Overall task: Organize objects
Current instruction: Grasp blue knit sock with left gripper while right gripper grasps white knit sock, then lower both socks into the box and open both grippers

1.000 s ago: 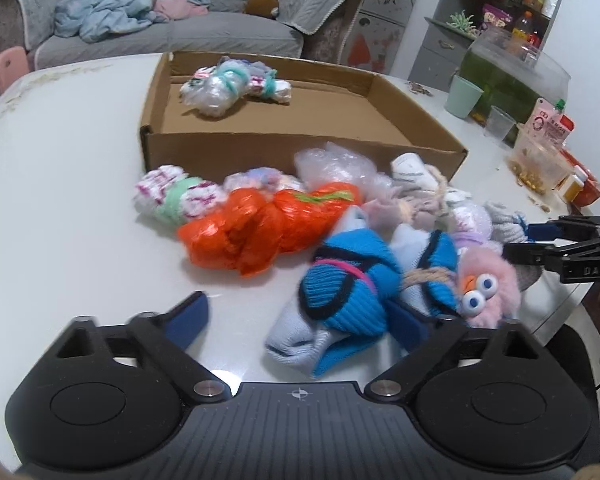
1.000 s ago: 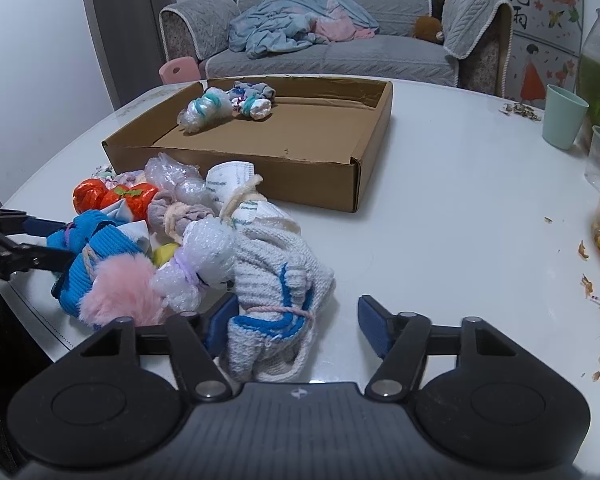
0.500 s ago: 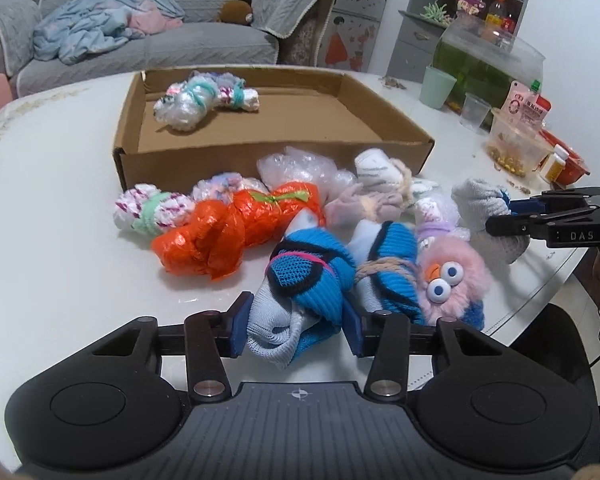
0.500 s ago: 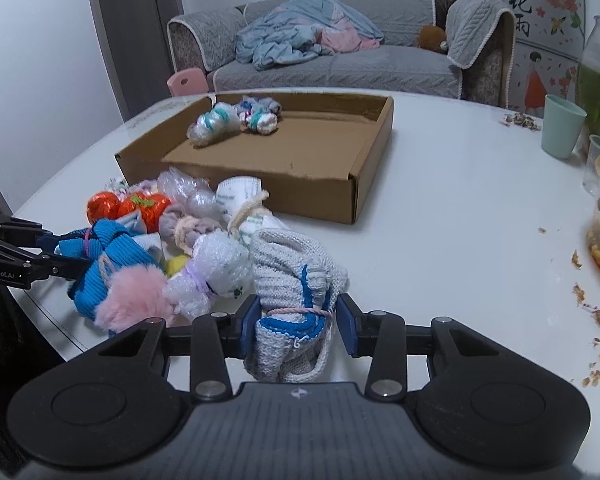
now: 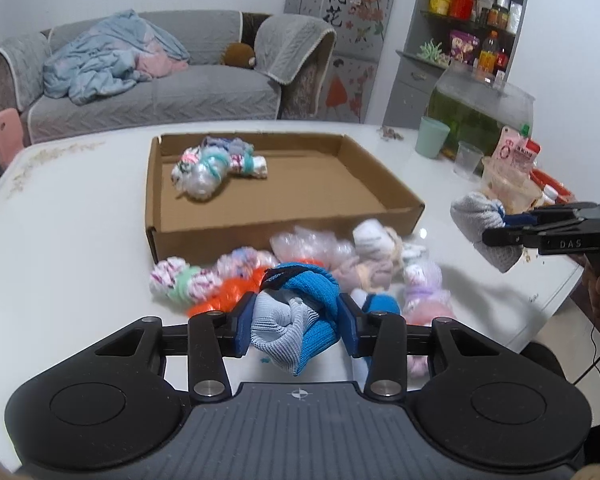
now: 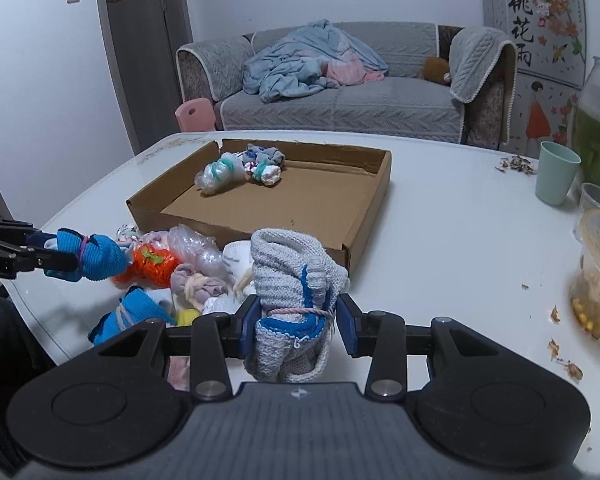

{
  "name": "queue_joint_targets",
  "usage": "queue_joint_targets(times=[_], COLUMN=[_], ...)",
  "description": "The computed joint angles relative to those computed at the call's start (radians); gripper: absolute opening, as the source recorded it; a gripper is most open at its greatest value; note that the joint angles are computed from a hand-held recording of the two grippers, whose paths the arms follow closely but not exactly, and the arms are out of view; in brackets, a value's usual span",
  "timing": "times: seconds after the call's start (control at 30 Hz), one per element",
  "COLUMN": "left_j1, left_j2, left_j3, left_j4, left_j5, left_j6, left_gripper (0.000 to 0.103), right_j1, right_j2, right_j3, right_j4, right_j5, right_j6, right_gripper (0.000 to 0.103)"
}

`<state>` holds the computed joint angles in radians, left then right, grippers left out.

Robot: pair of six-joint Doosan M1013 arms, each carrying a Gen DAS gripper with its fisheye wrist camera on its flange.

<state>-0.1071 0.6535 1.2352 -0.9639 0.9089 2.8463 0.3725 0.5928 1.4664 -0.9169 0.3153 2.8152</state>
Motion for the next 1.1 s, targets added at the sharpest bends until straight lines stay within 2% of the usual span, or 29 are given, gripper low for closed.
queue_joint_targets(times=[0.17,0.3,0.47,0.57,0.63,0.77,0.93,1.1], left_j1=[-0.007,-0.024,-0.067,-0.096,-0.118,-0.156,-0.191,-0.197], left_j2=[0.002,0.023,0.081,0.138,0.172,0.263,0.389,0.474], left_j3=[-0.036,-0.113,-0.251,-0.359,-0.415,-0.553,-0.725,-0.846], left_j4=[-0.045,-0.079,-0.068,-0.031,-0.002,0.081,0.235,0.355], left_j5=[0.0,0.005,0.012,0.031,0.019,0.037,0.075,0.095], left_j6=[0.046,0.047,0.0,-0.077,-0.096,-0.206,-0.334,-0.4], left_gripper=[0.048,0.048,0.048,0.048,0.048,0.048,0.048,0.048], right_j1=[-0.011,-0.028,-0.054,-0.068,-0.083,-0.107,-0.123,-0.129], right_j2=[-0.001,0.0,0.03,0.071,0.101,0.172,0.256,0.323], right_j3=[-0.02,-0.058,-0.154,-0.238,-0.291,-0.403,-0.517,-0.619], right_j4=[0.002,-0.008,0.12,0.249,0.391,0.556,0.616,0.698], right_j5=[-0.007,-0.018,-0.021,0.004,0.01,0.069,0.175,0.262], right_j6=[-0.022,-0.045,-0.211,-0.366,-0.493,-0.616,-0.655,-0.725], right_gripper=[0.037,0.037,0.037,0.037,0.037,0.037,0.037,0.037])
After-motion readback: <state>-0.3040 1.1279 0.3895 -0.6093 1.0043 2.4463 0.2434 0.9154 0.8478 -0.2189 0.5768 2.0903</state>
